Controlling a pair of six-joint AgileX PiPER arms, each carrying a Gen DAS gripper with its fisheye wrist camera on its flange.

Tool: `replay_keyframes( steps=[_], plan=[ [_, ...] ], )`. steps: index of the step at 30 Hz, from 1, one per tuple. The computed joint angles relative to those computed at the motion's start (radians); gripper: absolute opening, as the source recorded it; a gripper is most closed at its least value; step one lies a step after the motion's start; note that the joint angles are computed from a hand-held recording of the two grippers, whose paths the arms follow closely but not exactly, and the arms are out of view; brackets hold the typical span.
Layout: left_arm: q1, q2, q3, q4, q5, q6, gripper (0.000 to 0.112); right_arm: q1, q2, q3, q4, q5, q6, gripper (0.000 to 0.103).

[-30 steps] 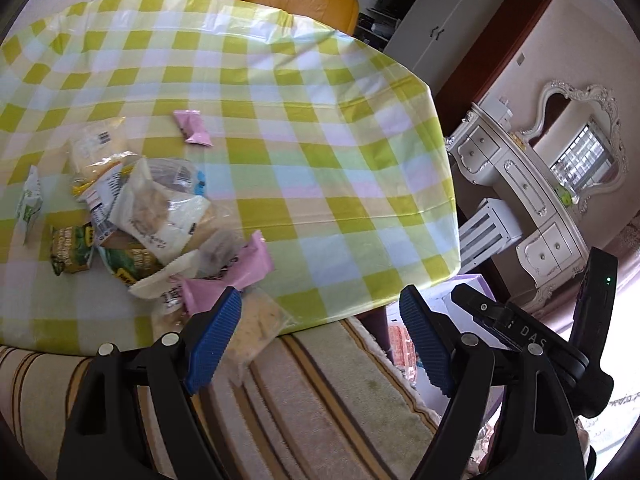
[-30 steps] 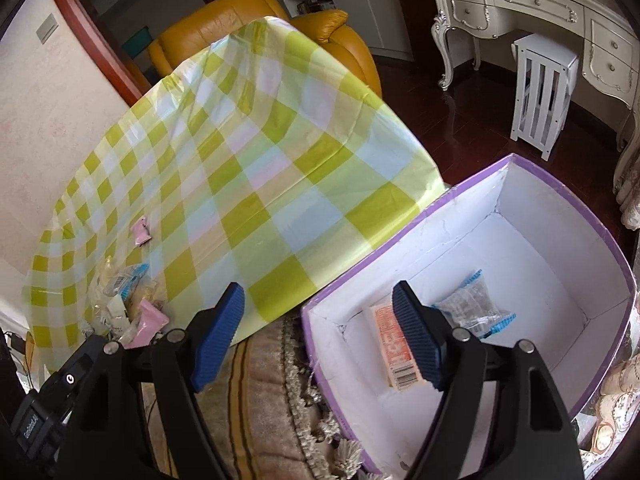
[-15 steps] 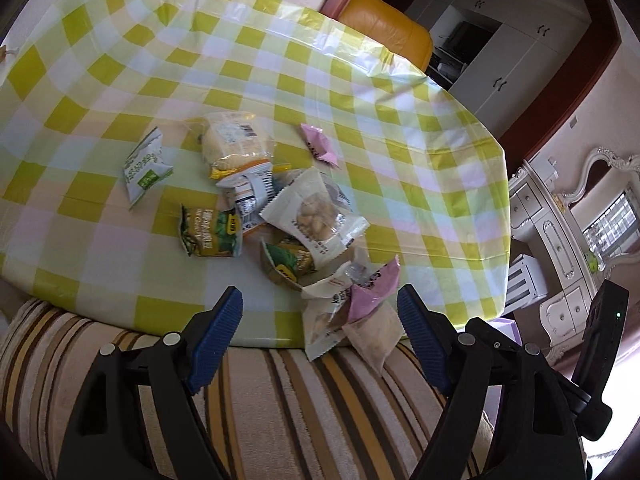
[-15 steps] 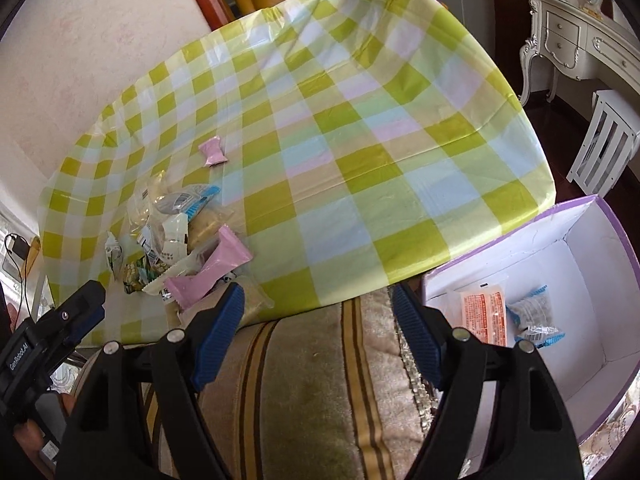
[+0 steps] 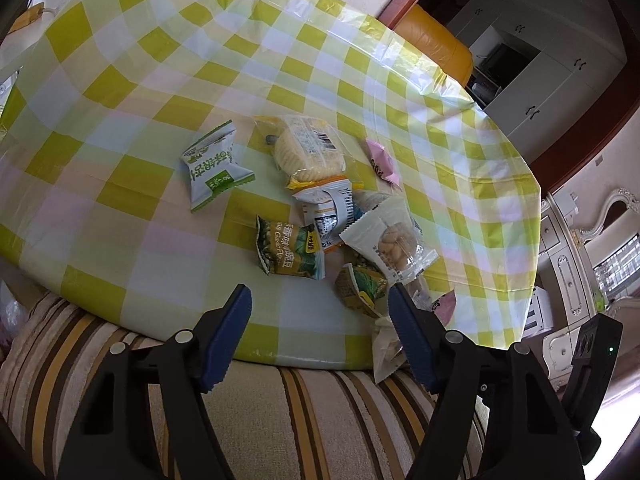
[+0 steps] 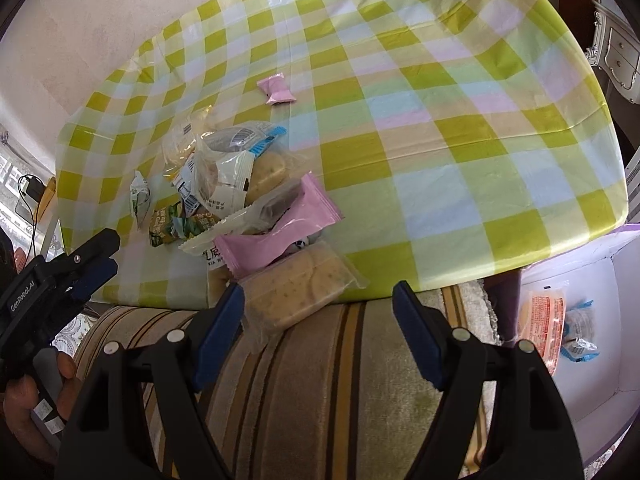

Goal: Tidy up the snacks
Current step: 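Move both tools back over the snack pile on the table, then grasp the green snack packet with the left gripper while the right gripper grasps a clear cracker pack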

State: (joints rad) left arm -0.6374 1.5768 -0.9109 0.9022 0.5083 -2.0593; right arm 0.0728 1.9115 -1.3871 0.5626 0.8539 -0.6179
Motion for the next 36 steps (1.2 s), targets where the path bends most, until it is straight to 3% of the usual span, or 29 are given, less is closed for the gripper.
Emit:
replay_keyframes(
  steps=[9, 14, 27, 31, 36],
  plan=[
    [0.081, -0.027, 0.058, 0.016, -0.047, -0.018, 0.068, 0.073, 0.058, -0.054, -0.106, 0.043, 0.121, 0.077],
    [0.126, -0.028, 0.078, 0.020, -0.085, -0.015, 0.068, 0.095, 0.080, -0.090, -0.168, 0.056, 0.157, 0.082],
    [0.233, -0.002, 0.056, -0.025, -0.096, 0.105, 0.069, 0.169, 0.137, -0.178, -0.369, 0.049, 0.116, 0.085],
    [0.285, 0.026, 0.024, -0.050, -0.085, 0.155, 0.069, 0.158, 0.156, -0.210, -0.324, 0.061, 0.054, 0.089],
    [0.361, 0.077, -0.005, -0.113, -0.140, 0.223, 0.069, 0.127, 0.197, -0.277, -0.248, 0.122, -0.021, 0.091]
  ],
)
